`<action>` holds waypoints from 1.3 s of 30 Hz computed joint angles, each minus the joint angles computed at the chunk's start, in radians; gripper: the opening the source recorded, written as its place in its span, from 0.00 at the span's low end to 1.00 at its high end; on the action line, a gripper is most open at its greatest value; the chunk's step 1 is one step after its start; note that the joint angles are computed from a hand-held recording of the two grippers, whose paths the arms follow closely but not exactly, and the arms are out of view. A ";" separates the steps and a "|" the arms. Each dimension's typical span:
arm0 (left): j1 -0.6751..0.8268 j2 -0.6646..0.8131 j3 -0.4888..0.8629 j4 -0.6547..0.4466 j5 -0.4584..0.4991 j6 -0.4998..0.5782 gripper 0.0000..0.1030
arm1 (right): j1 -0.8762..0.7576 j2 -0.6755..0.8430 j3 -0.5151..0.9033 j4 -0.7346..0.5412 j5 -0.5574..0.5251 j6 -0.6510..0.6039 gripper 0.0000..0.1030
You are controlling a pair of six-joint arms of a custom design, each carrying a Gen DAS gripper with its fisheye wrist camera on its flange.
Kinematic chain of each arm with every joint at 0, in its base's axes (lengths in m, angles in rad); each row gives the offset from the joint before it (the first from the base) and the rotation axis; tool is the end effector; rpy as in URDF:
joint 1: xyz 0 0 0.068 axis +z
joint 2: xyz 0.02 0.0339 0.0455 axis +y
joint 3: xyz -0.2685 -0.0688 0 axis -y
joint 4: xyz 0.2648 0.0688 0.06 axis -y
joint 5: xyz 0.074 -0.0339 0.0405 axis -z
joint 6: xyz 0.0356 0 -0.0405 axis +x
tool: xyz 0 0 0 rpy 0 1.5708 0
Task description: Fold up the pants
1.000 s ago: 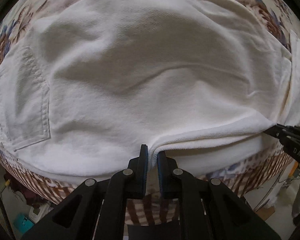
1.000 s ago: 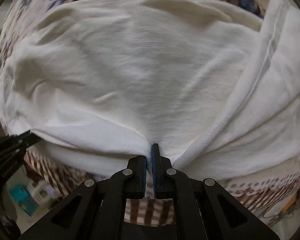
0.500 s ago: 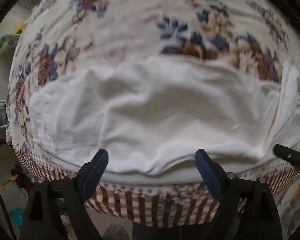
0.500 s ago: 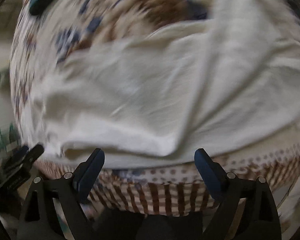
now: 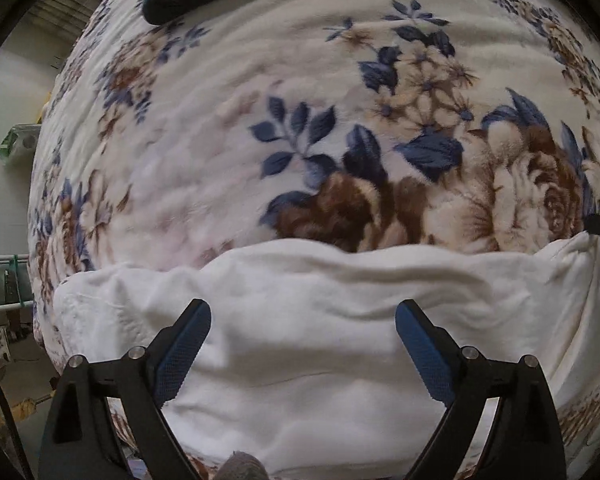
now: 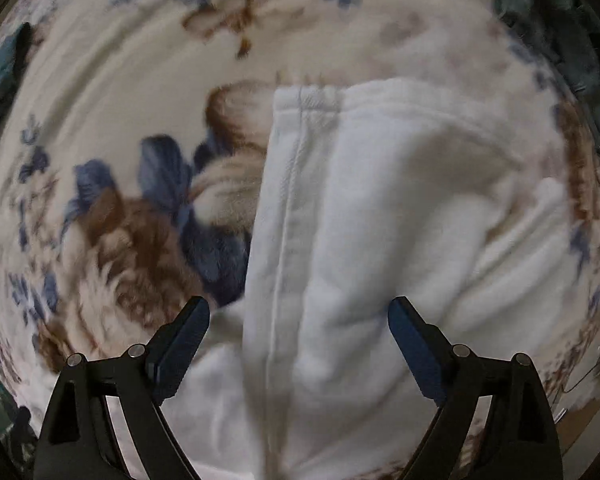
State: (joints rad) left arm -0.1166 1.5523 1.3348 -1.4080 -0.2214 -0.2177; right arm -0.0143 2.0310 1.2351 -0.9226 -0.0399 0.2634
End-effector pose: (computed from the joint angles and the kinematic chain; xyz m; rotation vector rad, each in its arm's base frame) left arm 0.2796 -0.0249 0.2748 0.1474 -3.1011 -0.3544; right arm 0.3512 -0.0036 0.0985 -0.4182 -2.9605 -0.0317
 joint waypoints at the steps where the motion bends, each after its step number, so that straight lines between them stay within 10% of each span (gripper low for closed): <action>1: -0.001 0.003 0.003 0.002 0.001 -0.003 0.92 | 0.010 0.003 -0.004 0.016 0.022 0.006 0.72; 3: -0.005 0.004 0.010 -0.006 0.007 -0.007 0.92 | 0.010 -0.025 -0.023 0.042 0.069 0.003 0.33; 6: -0.004 -0.017 0.014 -0.032 0.036 -0.005 0.92 | -0.083 -0.201 -0.137 0.076 -0.007 0.020 0.12; 12: -0.031 -0.080 -0.031 -0.044 0.066 -0.022 0.92 | -0.456 -0.543 -0.360 -0.007 -0.076 -0.031 0.11; 20: -0.102 -0.112 -0.092 -0.035 0.110 -0.076 0.92 | -0.952 -0.390 -0.506 0.066 -0.374 -0.195 0.21; 25: -0.133 -0.145 -0.116 -0.039 0.104 -0.111 0.92 | -0.906 -0.401 -0.507 0.105 -0.387 -0.187 0.40; 27: -0.131 -0.165 -0.132 -0.044 0.101 -0.123 0.92 | -0.858 -0.430 -0.535 0.153 -0.377 -0.137 0.10; 32: -0.064 -0.251 -0.163 -0.045 0.071 -0.119 0.92 | -0.789 -0.496 -0.507 0.189 -0.188 -0.169 0.03; 37: 0.120 -0.352 -0.188 -0.051 0.113 -0.028 0.92 | -0.817 -0.395 -0.410 0.054 -0.229 -0.231 0.12; 39: 0.226 -0.392 -0.196 -0.061 0.127 0.041 0.92 | -0.740 -0.540 -0.440 -0.004 -0.207 -0.243 0.36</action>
